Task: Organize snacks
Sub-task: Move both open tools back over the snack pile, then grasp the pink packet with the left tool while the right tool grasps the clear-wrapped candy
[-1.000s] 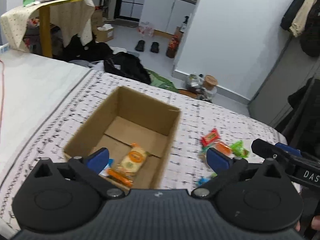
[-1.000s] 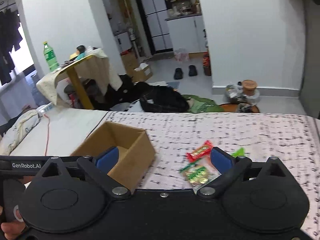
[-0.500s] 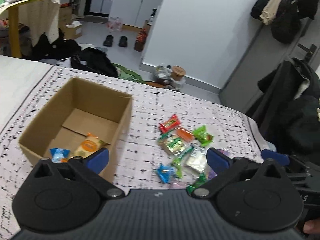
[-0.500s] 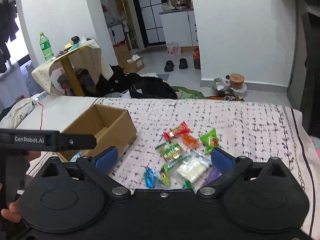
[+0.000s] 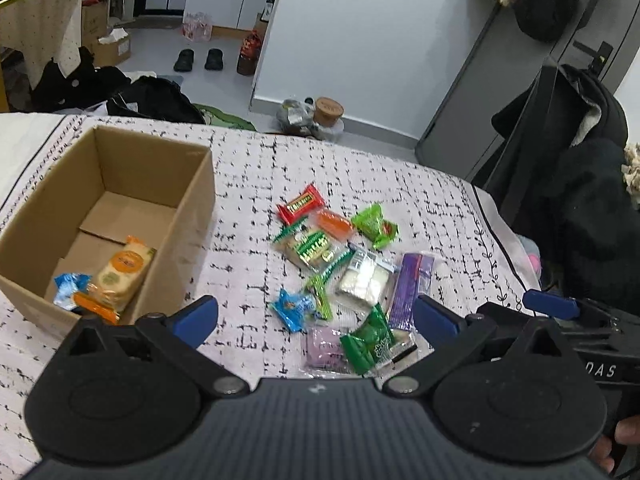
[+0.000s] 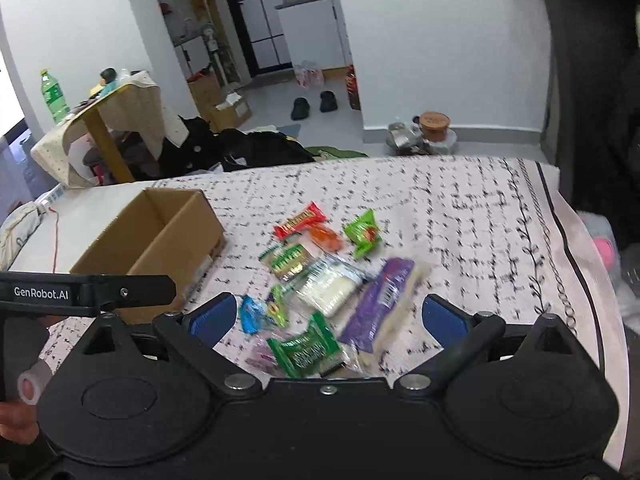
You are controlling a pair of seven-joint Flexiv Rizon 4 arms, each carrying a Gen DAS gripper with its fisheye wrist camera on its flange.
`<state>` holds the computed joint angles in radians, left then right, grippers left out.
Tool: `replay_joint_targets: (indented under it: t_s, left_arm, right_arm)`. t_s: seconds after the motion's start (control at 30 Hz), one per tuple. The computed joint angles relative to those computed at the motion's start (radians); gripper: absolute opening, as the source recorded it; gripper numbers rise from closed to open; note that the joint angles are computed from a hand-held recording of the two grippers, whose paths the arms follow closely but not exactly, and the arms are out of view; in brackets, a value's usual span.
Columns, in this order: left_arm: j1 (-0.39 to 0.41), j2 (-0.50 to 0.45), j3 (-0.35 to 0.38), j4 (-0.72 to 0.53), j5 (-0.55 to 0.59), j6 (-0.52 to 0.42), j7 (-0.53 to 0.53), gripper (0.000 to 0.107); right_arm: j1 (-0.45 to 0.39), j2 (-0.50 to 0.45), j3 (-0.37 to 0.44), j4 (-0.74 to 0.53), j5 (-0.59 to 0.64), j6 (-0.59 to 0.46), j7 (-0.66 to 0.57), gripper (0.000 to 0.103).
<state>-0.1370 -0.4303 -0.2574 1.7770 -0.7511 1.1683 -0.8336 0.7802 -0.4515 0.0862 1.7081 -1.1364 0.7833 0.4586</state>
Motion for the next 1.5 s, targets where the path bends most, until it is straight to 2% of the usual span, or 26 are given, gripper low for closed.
replay_joint_targets:
  t_s: [0.23,0.53,0.77,0.93,1.1,1.5]
  left_arm:
    - [-0.013,-0.028,0.014,-0.025,0.053,-0.054,-0.031,0.103]
    - [-0.006,-0.070,-0.016,-0.025,0.048,-0.038,-0.008,0.100]
    - [-0.002,-0.103,-0.048,-0.035,0.028,-0.040,0.033,0.083]
    - [-0.018,-0.133,-0.033,-0.055,0.058,-0.046,0.005,0.071]
    - [-0.024,-0.162,-0.012,-0.070,0.105,-0.043,-0.042,0.048]
    - [-0.018,-0.195,-0.005,-0.096,0.191,-0.075,-0.091,0.047]
  right_arm:
    - [-0.007,0.023,0.014,0.055,0.028,-0.017,0.064,0.098]
    - [-0.035,0.010,0.018,0.096,0.052,0.066,0.144,0.077]
    - [-0.049,-0.006,-0.002,0.117,0.042,0.168,0.209,0.057]
    - [-0.053,-0.026,-0.021,0.123,0.025,0.245,0.252,0.050]
    - [-0.057,-0.057,-0.052,0.119,-0.004,0.329,0.312,0.048]
    - [-0.042,-0.118,-0.100,0.078,0.051,0.404,0.312,0.044]
